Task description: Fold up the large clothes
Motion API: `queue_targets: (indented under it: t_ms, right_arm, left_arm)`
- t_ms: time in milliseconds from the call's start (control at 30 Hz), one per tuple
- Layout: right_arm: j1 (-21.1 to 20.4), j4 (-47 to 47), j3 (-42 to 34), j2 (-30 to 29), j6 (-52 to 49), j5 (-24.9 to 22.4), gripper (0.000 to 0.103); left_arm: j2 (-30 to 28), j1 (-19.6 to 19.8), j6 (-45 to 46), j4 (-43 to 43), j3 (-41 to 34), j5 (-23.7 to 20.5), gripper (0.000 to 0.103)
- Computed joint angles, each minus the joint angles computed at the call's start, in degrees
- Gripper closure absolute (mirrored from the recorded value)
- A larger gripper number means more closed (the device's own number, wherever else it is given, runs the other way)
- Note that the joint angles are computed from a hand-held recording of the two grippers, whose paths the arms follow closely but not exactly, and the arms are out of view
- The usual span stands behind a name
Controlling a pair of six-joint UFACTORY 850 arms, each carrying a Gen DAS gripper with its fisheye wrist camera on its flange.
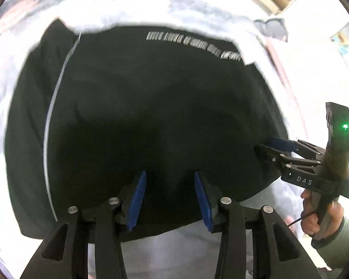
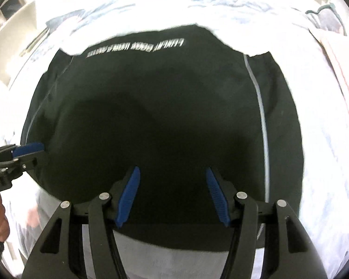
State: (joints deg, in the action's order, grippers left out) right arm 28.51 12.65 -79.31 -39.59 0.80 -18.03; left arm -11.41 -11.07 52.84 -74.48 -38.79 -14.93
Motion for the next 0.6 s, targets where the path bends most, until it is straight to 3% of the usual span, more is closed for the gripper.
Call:
queue_targets:
  t_ms: [67, 167, 233, 333, 433, 600]
  right_arm:
    - [0.3, -2.1, -0.4, -1.3, 2.8, -0.6, 0.041]
    - [1.4, -9.6, -0.2, -1.8, 9.8, 0.4, 0.040]
    - [1.8, -11.8, 0.4, -1.4, 12.1, 1.1, 0.040]
    - [1.7, -9.0, 1.9, -0.7, 10.0, 2.7, 0.040]
    - [1.9, -10.8, 2.6, -0.2, 12.4, 2.9, 0.038]
    - [3.2, -12.8, 6.6, 2.4, 15.7, 3.4, 0.016]
  left_arm:
    - [-4.0, 1.1, 0.5, -2.4, -1.1, -1.2, 0.059]
    - [-5.5, 2.2, 1.8, -6.6, -1.9, -2.2, 0.058]
    - [-5.2, 2.4, 1.3, -5.7, -1.9, -2.2, 0.058]
    - [-4.0, 2.2, 9.7, -12.2, -0.2, -1.5, 0.058]
    - [-0.6, 1.4, 7.1, -11.4, 2.8, -1.5, 0.058]
    - [3.3, 0.2, 3.9, -5.1, 5.8, -5.2, 0.058]
